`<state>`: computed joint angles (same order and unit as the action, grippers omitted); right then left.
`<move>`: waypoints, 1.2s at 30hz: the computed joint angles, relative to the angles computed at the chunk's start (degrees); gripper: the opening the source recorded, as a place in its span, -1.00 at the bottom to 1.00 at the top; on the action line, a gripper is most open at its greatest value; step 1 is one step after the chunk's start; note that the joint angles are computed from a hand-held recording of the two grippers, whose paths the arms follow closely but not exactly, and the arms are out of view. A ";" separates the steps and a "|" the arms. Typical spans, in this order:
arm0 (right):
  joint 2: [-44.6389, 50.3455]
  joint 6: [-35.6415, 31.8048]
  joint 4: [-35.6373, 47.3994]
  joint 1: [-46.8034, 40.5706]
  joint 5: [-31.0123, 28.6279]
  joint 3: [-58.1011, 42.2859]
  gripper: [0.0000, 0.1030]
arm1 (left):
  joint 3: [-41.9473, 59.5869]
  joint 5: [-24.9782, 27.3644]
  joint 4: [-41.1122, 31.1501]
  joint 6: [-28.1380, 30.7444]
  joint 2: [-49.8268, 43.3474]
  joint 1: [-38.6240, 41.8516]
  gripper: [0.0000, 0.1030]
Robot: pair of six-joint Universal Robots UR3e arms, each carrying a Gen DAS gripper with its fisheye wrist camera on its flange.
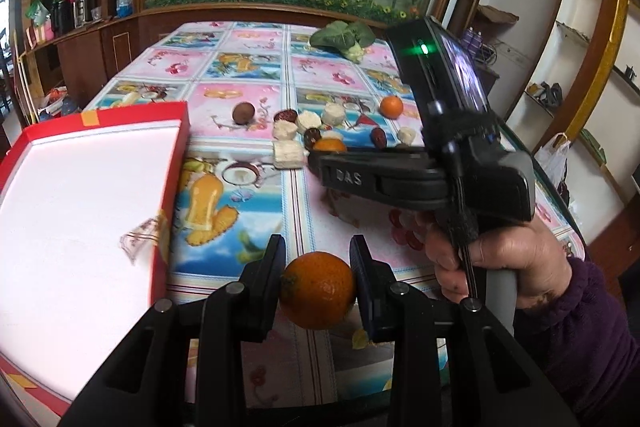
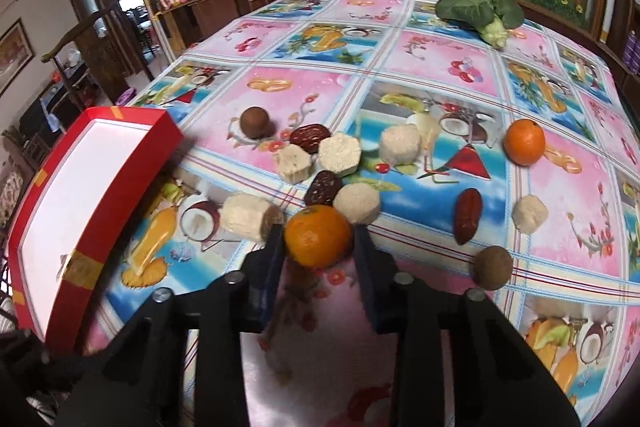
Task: Organize fruits
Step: 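Carry both oranges into the red-rimmed white box and open both tools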
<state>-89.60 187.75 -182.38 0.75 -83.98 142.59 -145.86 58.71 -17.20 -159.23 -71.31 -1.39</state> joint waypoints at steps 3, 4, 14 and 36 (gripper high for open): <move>-1.64 0.40 -0.27 -0.76 0.65 1.73 -0.34 | -0.63 -1.96 -3.88 1.36 4.88 3.43 -0.37; -2.85 0.54 -0.72 -1.38 1.22 3.06 -0.34 | -0.84 -2.88 -5.58 2.07 6.71 4.99 -0.37; -7.09 4.35 -8.26 3.78 2.86 6.59 -0.34 | -1.68 -8.09 -20.19 10.12 23.31 22.98 -0.37; 19.00 7.20 4.49 35.27 -6.98 -28.51 -0.34 | -5.80 7.20 2.59 9.28 5.34 32.91 -0.35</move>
